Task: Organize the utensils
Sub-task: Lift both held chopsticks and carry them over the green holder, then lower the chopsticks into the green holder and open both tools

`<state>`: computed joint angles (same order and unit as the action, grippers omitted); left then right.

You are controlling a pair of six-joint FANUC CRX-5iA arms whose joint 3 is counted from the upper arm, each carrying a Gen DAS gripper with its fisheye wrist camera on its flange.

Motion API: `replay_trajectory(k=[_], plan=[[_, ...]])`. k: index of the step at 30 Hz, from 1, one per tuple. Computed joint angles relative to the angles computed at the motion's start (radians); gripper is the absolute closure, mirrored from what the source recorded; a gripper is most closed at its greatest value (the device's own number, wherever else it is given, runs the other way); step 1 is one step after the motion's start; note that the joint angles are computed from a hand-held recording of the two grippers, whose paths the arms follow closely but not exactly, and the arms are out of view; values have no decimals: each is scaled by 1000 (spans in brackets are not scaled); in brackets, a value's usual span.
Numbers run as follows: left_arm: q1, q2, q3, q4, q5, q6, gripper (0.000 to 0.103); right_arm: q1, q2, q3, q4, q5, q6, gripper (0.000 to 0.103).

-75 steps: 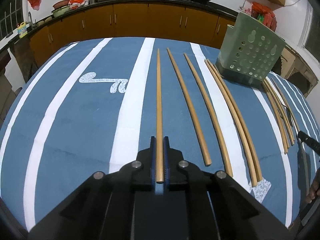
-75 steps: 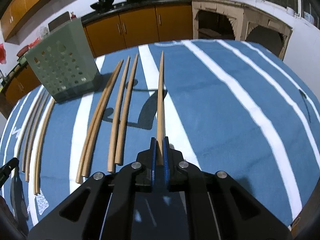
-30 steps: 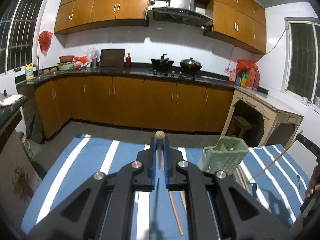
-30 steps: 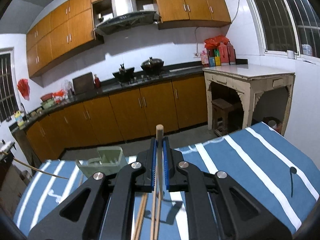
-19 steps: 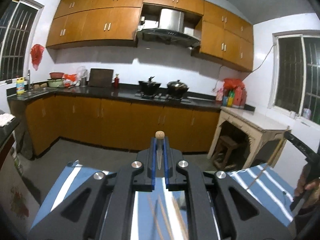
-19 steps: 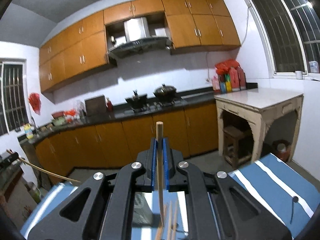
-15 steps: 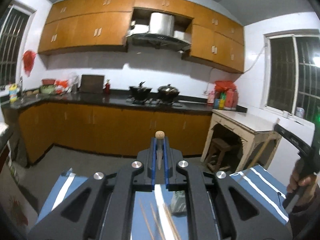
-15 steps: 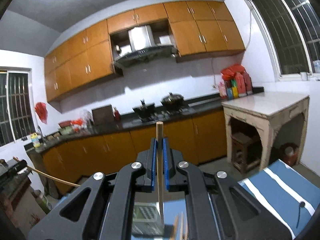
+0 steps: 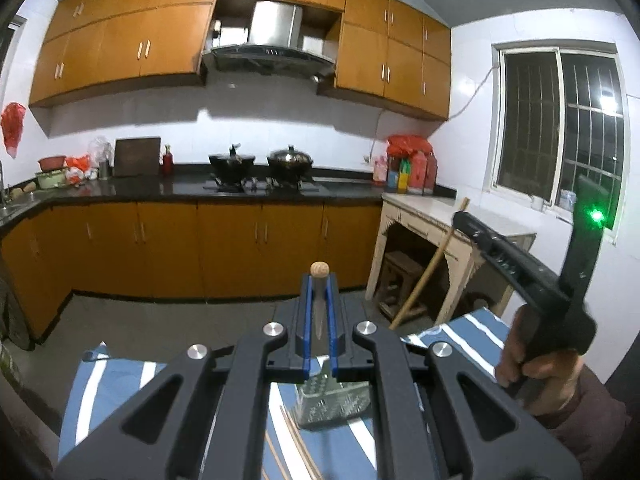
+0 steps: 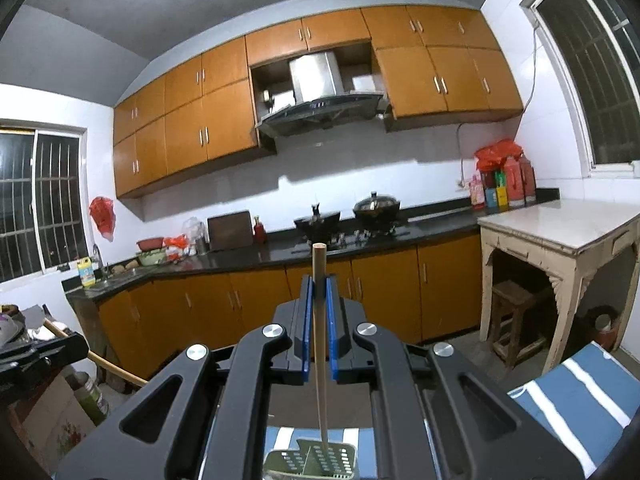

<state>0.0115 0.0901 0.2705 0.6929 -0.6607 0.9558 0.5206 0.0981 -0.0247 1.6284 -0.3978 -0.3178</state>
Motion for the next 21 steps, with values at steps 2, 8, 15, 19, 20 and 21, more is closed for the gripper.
replay_trajectory(k=[2,8,15,19,20,21], plan=[[3,10,8,-9,-21,6,95,8,8,-1,-44,-4,31,96],[10,29,5,-14,-70,-3,95,24,28,-1,-158,-14,98,96],[11,50,15,-41,-108,10,95,49,44,11,-257,-38,173,96],[3,86,61,-101,-139,56,95,52,54,21,-302,-36,207,96],[-1,92,67,-113,-139,65,95,54,57,25,-315,-37,219,96],[-4,110,85,-125,-148,77,95,57,60,29,-328,-39,232,96]])
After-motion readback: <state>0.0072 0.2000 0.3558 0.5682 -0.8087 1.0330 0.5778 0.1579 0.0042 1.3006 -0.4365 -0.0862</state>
